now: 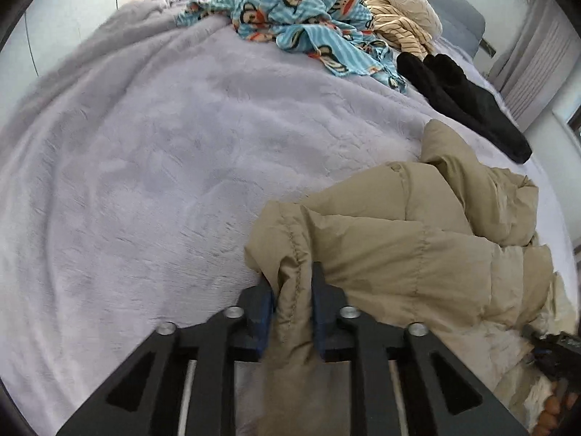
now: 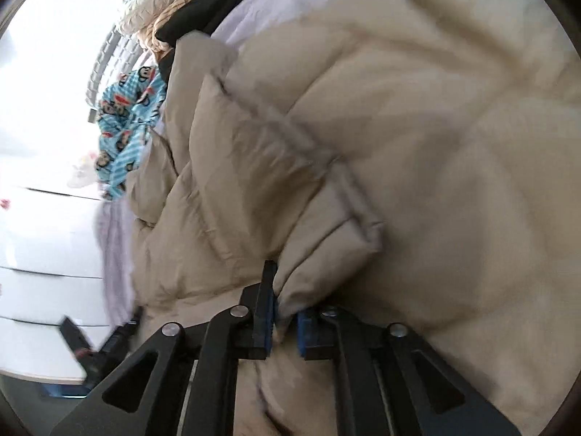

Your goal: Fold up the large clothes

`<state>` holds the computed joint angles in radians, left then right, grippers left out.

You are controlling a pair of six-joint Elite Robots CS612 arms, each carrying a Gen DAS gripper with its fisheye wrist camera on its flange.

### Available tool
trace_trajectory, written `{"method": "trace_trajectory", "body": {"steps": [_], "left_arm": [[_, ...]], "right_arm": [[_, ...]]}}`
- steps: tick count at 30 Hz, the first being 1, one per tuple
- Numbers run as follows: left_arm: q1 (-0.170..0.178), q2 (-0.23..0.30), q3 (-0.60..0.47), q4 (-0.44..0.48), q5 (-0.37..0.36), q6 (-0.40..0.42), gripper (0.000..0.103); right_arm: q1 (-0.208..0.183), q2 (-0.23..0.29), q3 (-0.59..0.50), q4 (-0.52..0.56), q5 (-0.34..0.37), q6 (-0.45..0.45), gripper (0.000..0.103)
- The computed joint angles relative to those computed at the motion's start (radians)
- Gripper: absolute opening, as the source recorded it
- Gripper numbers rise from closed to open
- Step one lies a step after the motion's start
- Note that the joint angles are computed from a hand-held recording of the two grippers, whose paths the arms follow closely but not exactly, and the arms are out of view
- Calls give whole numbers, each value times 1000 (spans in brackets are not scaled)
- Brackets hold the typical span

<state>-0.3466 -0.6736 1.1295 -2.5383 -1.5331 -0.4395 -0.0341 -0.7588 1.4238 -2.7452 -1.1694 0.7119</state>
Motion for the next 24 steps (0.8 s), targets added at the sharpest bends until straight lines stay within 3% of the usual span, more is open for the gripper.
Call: {"method": "trace_trajectory", "body": {"steps": [2,4,6,9,13,16,18,22,24], "left_arm": [[-7,-35,42,-33,66,16,28],[-4,-58,69,-66,85,19,28],[-2,-80,91,-88,67,18,28],[-8,-92,102,-73,40,35,28],[-33,-79,105,-3,77,64,28],[-41,-57,110,29,123,102,28],[-35,-48,114,16,111,105,29],[-31,-38,103,25,131,90,54],[-26,-37,106,16,112,84,55]], "right_arm": [[10,-38,13,41,-111,-45,31],[21,-77,40,24,-241,-84,34],[18,-91,46,-17,-280,-136,34],[11,-70,-5,0,-222,-253,33],[15,-4,-111,123,-151,-367,30],[21,-7,-99,235,-163,-364,22],[15,-12,-67,217,-116,-331,21],[24,-19,-41,165,-146,-376,21],[20,-11,-49,153,-154,-383,17]]}}
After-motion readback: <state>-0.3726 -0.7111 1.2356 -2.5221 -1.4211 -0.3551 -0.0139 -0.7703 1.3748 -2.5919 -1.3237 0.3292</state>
